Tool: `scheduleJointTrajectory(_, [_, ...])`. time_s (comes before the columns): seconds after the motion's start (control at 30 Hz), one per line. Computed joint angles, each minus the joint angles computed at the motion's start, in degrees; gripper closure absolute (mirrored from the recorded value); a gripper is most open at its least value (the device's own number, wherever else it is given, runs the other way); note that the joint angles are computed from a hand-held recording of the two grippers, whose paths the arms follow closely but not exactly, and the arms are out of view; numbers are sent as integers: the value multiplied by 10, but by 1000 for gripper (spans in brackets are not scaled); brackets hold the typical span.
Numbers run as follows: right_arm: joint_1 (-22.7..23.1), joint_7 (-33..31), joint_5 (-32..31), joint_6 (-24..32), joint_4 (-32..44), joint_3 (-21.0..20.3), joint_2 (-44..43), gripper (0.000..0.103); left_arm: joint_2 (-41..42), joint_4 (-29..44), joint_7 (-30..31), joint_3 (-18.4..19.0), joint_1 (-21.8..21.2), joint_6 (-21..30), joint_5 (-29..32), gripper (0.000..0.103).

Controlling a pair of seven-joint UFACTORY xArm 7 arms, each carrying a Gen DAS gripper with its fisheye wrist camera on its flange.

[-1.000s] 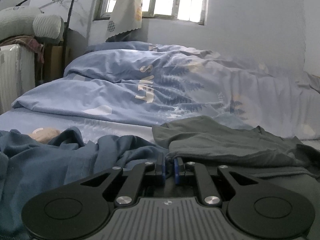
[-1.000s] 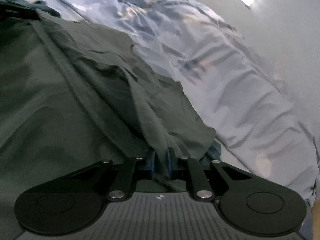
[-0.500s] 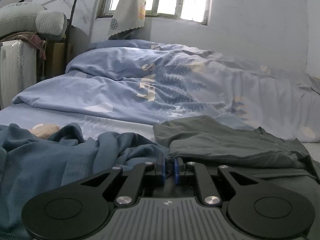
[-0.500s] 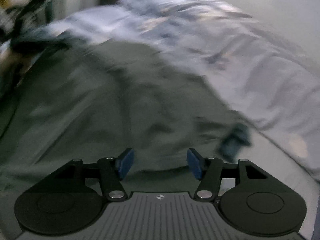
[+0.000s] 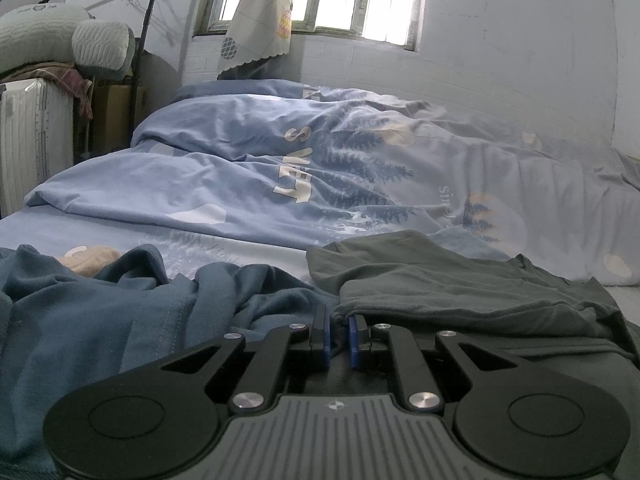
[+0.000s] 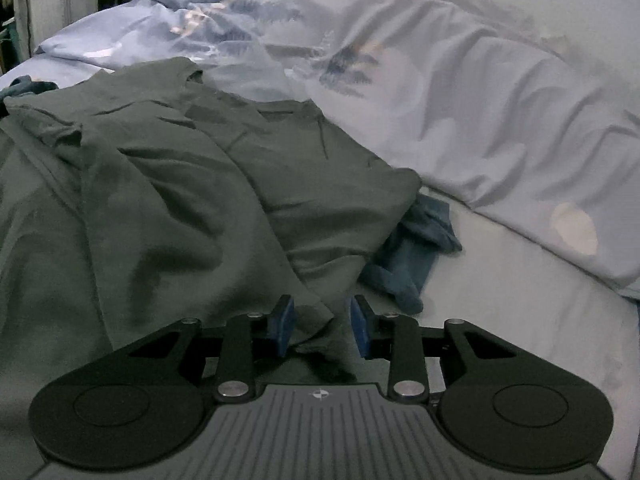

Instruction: Fold clothes

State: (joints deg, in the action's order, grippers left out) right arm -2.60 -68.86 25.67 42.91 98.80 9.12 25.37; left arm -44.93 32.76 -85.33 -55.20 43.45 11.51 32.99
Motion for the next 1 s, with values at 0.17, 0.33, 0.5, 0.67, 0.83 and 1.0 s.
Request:
scheduleJointTrajectory(0.17, [-2,-39,10,-39,-43,7,-23,94,1,1,1,0,0,2,-1,93])
scheduleJointTrajectory(0.33, [-5,-70,29,-59,-63,8,-42,99,1,2,0,-2,3,1,0,93])
scheduleJointTrajectory(0.5, [-1,-79,47,-89,-56,9,-47,101,0,3,-3,-7,8,2,-1,93])
scheduleJointTrajectory(0.67, [12,-10,12,-11,9,-4,-17,99,-1,3,-3,-8,9,1,-3,93])
scheduleJointTrajectory(0.83, [14,21,-7,-1,9,-7,-6,86,-2,3,-4,-7,6,3,-5,93])
scheduleJointTrajectory(1.0, [9,25,-8,1,1,-3,-3,66,-2,4,-5,-9,6,7,-5,93])
